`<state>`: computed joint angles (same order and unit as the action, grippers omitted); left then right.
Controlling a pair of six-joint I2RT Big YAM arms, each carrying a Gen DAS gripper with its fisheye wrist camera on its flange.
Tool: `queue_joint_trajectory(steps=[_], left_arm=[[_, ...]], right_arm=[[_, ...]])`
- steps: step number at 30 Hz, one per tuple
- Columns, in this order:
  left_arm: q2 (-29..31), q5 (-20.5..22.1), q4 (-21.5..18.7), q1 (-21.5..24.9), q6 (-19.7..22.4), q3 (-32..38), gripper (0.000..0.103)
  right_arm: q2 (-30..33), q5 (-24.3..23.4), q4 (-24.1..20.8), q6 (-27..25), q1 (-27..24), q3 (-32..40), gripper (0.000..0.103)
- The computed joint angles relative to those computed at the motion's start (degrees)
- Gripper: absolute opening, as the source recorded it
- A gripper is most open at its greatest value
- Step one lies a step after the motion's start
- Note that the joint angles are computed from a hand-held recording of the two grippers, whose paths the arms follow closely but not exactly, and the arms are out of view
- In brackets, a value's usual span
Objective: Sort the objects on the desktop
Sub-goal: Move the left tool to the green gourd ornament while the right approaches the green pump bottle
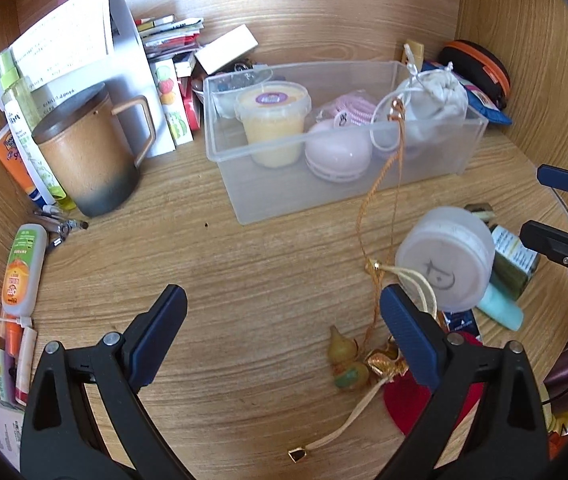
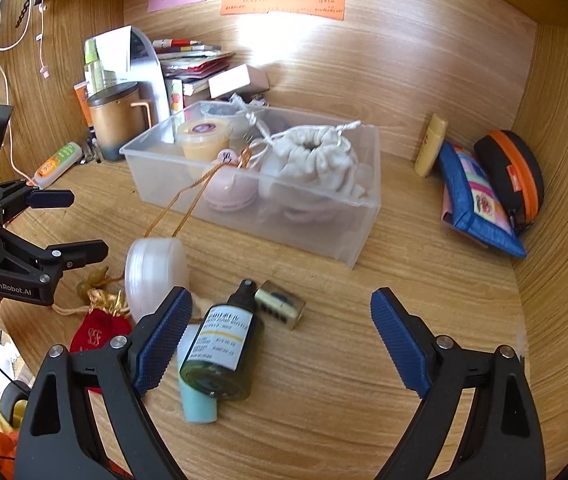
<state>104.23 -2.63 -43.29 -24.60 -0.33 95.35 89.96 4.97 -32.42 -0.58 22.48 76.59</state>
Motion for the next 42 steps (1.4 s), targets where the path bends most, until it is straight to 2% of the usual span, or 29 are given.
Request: queue_joint_trajectory(steps=[7,15,25,35,37,40,42], left_arm=[[0.2,0.6,-1.2,-0.1,-0.7,-0.9,0.098],[0.8,1.4,-2.4,-0.1,-1.4,-0.8,0.098],[-1.0,-1.3,0.3,-0.6,-1.4,-4.3,0.098],[-1.6,-1.0,2.6,-0.7,-1.5,-5.6,0.098],[-1.9,-1.3,3.2,-0.7,-1.6,-6.0,0.097],[-2.3,0.1,3.7,-0.5,-1.8,-6.6,0.089],[-2.8,1.0,4.2,-0.4,-1.6,-7.2,0.083]], right_arm=[[-0.9,-1.2,2.7,-0.3,0.4,-2.8,0.089],[0.0,-2.7,2.3,0.5,0.4,-3.5,0.089],[1.0,-6.2,2.5,3.8,-1.0,-3.5,0.087],[1.9,-5.6,1.9,3.6,-0.5,-3.1,0.067],[2.0,-5.7,2.2,3.5,-0.5,-3.1,0.067],[2.0,-5.8,2.6,3.4,-0.4,-3.2,0.066],[2.1,-6.4,2.8,3.3,-0.5,-3.2,0.060]])
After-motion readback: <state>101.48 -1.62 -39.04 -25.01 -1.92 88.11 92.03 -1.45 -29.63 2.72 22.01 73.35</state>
